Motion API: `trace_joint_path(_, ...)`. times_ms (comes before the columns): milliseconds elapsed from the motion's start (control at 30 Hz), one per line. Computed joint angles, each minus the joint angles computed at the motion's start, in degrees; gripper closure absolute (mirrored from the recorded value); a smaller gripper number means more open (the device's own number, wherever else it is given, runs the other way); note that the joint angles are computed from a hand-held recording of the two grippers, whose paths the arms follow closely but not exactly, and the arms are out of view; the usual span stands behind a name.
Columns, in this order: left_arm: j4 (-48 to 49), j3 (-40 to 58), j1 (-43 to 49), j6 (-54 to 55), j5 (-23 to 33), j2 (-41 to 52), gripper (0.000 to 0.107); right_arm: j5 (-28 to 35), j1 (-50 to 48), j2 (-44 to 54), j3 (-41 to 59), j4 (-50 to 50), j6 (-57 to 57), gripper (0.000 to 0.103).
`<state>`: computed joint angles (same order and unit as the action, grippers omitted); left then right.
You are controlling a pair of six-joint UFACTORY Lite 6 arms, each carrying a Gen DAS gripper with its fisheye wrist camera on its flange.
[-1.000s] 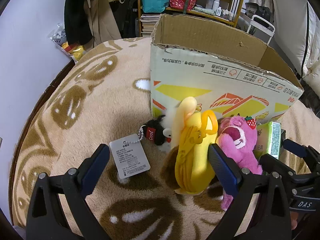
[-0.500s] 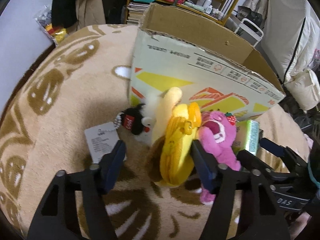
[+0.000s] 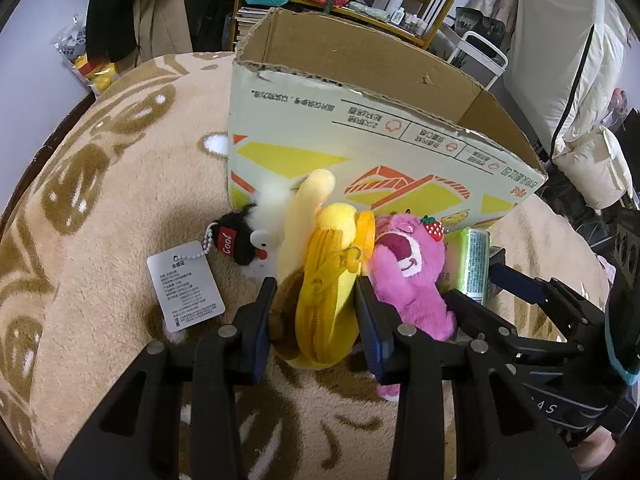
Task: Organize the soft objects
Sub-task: 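Grasp the green tissue pack with the right tool while the left tool grasps the yellow plush pouch, then lift the tissue pack with the right tool while the left tool carries the yellow pouch over the box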
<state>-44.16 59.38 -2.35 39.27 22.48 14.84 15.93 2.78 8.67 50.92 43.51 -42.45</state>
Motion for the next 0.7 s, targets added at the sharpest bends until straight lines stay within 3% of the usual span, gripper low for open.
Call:
trace_joint_path(100, 2.0, -0.5, -0.5, -2.3, -1.0, -0.5, 0.070, 0.8, 0.0, -0.3, -0.1, 4.1, -4.7, 0.048)
trace_joint_path(200, 2.9, -0.8, -0.6, -3.7, -1.3, -1.0, 0.070, 1.6, 0.4, -0.4, -0.2, 6.5, -7.5, 0.058)
trace_joint_path(367, 6.9, -1.5, -1.4, -8.1, -2.0, -2.0, 0.070, -0.2, 2.0, -2.0, -1.0, 0.4, -0.7, 0.058)
trace_joint_path(433, 6.8, -1.8, -1.2, -8.1, -1.8, -2.4, 0.070, 0.8, 1.1, -2.0, -0.7, 2.0, -2.3, 0.065)
trace_joint_path(700, 9.3, -6.5, -1.9, -11.3, -4.5, -8.1, 0.073, 3.0, -1.2, -2.9, -1.0, 4.5, -5.1, 0.069)
